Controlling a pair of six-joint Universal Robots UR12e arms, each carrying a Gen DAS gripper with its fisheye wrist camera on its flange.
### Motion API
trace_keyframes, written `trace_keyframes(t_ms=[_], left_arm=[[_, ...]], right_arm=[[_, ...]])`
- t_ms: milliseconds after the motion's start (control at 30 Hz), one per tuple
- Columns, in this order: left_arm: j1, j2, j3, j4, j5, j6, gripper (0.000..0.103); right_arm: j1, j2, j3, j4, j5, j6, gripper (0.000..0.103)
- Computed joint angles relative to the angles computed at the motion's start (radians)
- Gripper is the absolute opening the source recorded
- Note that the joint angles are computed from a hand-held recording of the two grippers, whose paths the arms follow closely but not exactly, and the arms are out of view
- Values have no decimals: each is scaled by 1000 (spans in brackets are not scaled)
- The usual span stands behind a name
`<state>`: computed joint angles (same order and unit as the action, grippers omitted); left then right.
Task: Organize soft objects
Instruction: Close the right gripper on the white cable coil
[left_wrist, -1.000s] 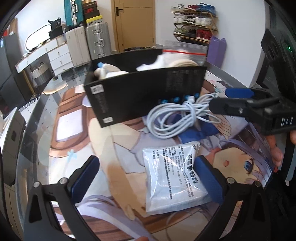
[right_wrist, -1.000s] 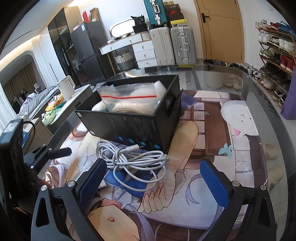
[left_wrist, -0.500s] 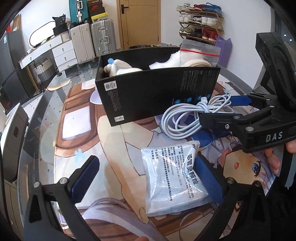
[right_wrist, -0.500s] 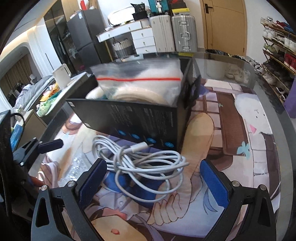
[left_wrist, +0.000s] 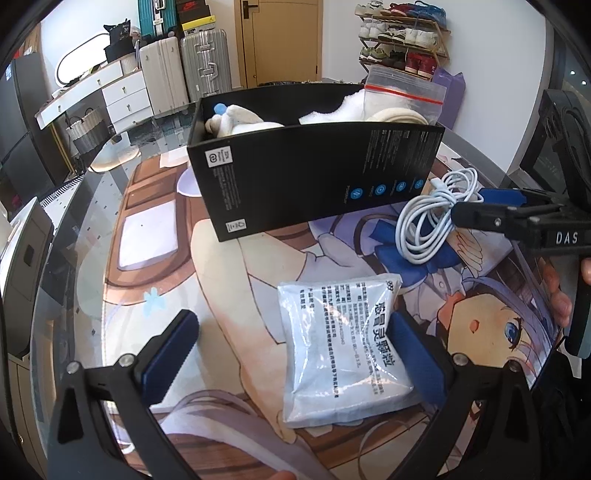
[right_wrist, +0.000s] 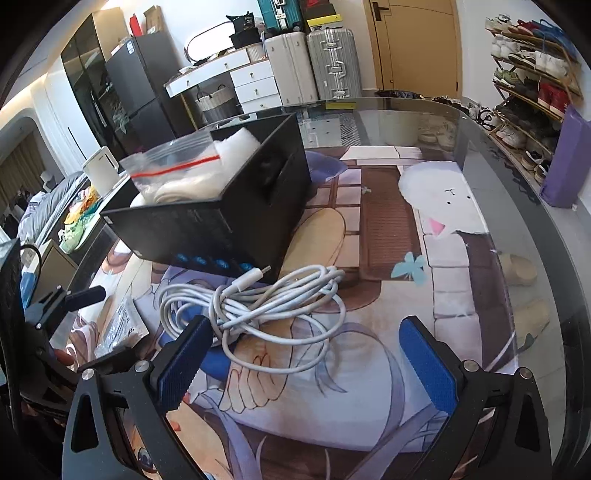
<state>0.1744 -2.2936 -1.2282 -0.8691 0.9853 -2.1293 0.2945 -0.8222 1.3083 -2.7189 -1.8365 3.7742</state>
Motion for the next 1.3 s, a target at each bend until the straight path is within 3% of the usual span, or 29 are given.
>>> trace_keyframes(t_ms=[467,700,967,1300], left_arm=[[1,-10,21,-29,-1,-10,103],[1,-11,20,-24,1,-9,103],[-2,-8,12,-14,7,-9,103],[-2,-7,11,-12,8,-9,103]], right_arm=[[4,28,-43,5,-7,-23,102],[1,33,-43,-20,10,-29,94],[1,34,-40,-41,21,-32,92],[4,33,-30,-78,22,-60,71]])
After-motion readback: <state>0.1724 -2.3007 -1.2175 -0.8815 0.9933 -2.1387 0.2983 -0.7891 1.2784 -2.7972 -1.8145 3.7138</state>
